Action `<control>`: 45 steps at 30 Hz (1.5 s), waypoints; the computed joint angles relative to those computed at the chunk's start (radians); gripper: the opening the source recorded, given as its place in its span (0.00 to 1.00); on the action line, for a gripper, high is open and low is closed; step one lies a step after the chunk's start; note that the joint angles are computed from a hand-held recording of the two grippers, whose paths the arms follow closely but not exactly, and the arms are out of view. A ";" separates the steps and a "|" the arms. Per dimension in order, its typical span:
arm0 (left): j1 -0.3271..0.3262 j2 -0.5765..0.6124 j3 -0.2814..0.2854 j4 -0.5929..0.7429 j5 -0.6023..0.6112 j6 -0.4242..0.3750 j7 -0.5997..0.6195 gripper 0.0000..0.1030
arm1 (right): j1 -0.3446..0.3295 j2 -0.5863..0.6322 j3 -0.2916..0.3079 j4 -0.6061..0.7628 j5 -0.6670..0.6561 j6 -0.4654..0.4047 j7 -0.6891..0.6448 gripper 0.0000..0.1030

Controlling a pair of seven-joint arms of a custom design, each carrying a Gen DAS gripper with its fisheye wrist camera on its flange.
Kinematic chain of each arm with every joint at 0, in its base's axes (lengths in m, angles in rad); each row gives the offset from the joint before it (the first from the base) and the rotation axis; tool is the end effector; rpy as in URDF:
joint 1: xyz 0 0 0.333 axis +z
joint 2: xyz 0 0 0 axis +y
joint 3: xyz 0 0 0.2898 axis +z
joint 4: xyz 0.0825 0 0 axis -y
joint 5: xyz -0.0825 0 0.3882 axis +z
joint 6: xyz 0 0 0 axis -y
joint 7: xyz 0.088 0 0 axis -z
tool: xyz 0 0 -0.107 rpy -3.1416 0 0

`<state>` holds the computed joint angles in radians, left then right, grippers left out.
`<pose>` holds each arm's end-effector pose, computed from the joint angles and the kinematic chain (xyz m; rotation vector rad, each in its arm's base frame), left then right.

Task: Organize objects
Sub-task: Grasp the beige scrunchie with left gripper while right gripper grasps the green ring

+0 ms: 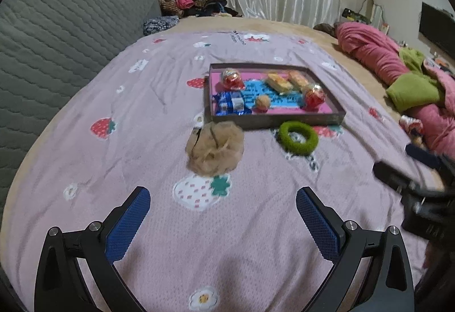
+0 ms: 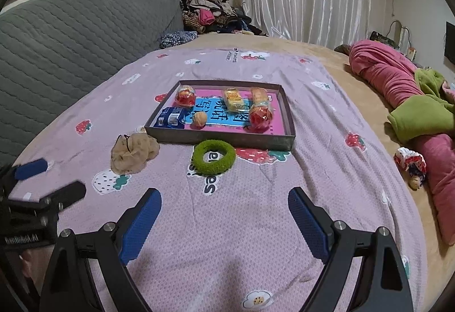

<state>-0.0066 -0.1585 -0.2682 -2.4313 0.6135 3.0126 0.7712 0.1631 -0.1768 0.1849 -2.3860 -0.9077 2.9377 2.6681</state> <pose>0.4833 -0.1819 0.4099 -1.7320 1.8552 -0.7824 0.4651 0.2244 0.4233 -1.8001 1.6435 -0.7139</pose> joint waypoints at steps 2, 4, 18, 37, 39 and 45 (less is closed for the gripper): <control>0.016 0.024 -0.010 0.040 0.042 -0.018 -0.027 0.99 | 0.001 0.010 -0.001 0.013 0.001 -0.006 -0.005 0.88; 0.024 0.055 -0.014 0.085 0.122 -0.046 -0.078 0.99 | 0.007 0.018 -0.008 0.023 0.011 -0.007 -0.021 0.88; -0.123 0.269 0.135 0.268 -0.138 -0.059 0.194 0.99 | 0.064 0.159 -0.083 0.157 0.064 -0.025 -0.103 0.88; -0.189 0.469 0.208 0.415 -0.267 -0.019 0.300 0.99 | 0.168 0.421 -0.220 0.382 0.244 -0.045 -0.235 0.88; -0.182 0.484 0.198 0.428 -0.292 -0.021 0.322 0.99 | 0.186 0.442 -0.237 0.400 0.254 -0.048 -0.234 0.88; -0.209 0.519 0.228 0.456 -0.297 -0.024 0.322 0.99 | 0.211 0.515 -0.251 0.477 0.313 -0.131 -0.301 0.88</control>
